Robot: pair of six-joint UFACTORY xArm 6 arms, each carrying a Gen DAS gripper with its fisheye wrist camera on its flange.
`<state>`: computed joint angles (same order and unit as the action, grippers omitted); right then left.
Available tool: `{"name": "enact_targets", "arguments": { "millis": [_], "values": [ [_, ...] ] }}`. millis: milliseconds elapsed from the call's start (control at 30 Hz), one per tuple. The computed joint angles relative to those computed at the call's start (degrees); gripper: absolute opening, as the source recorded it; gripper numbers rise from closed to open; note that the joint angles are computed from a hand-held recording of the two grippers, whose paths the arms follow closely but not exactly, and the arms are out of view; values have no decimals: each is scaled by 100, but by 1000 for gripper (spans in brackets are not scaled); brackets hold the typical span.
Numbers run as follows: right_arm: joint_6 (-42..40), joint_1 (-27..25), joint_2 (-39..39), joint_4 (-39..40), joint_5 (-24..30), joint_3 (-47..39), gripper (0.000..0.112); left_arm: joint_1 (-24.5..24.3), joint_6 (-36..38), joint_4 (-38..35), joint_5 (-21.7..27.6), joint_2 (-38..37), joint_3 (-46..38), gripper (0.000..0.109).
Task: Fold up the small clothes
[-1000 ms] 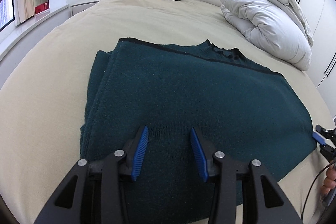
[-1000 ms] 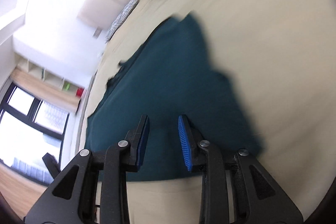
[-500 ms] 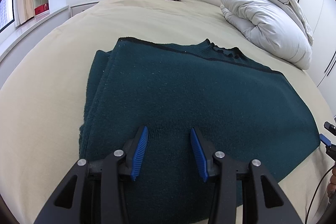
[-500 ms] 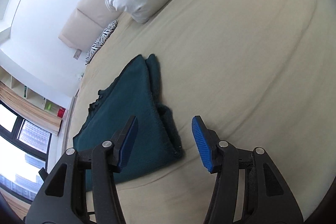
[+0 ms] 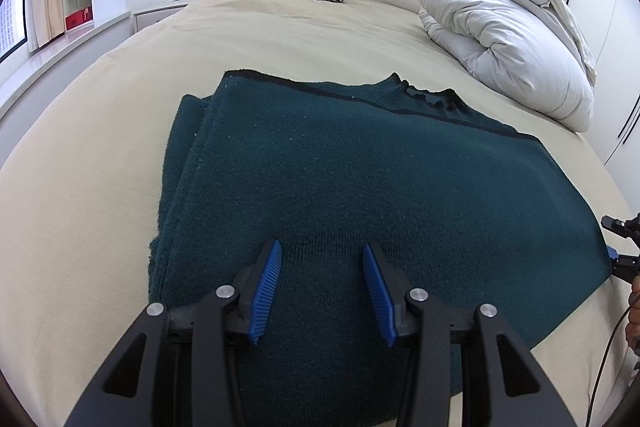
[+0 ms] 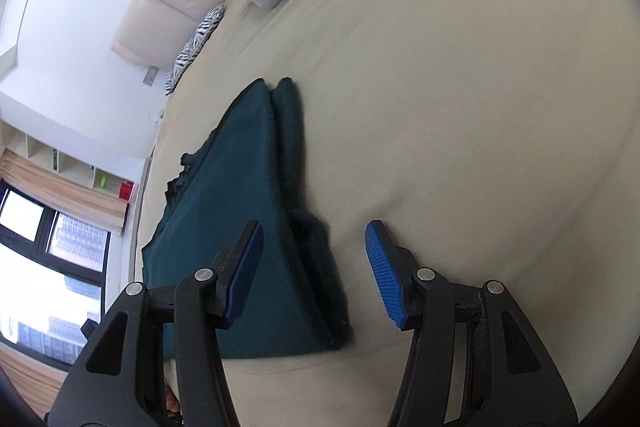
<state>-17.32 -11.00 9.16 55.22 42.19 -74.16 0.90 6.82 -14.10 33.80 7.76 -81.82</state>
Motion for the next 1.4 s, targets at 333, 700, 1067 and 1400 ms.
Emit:
{"name": "enact_targets", "arguments": {
  "millis": [333,700,1067,1400],
  "values": [
    [735,91,1086,-341,1422,-1543,54,24,130,-236,34,30,-41,46],
    [958,231,1251,-136,1523,-1595,23,39,219,-397,42,47,-50,46],
    [1694,775,1015,-1528,618,-1528,13,131,368,-874,297,135,-231,45],
    [2443,2367,1226,-4731,727,-3093,12,719,712,-2860,1096,136,-558,44]
  ]
}}
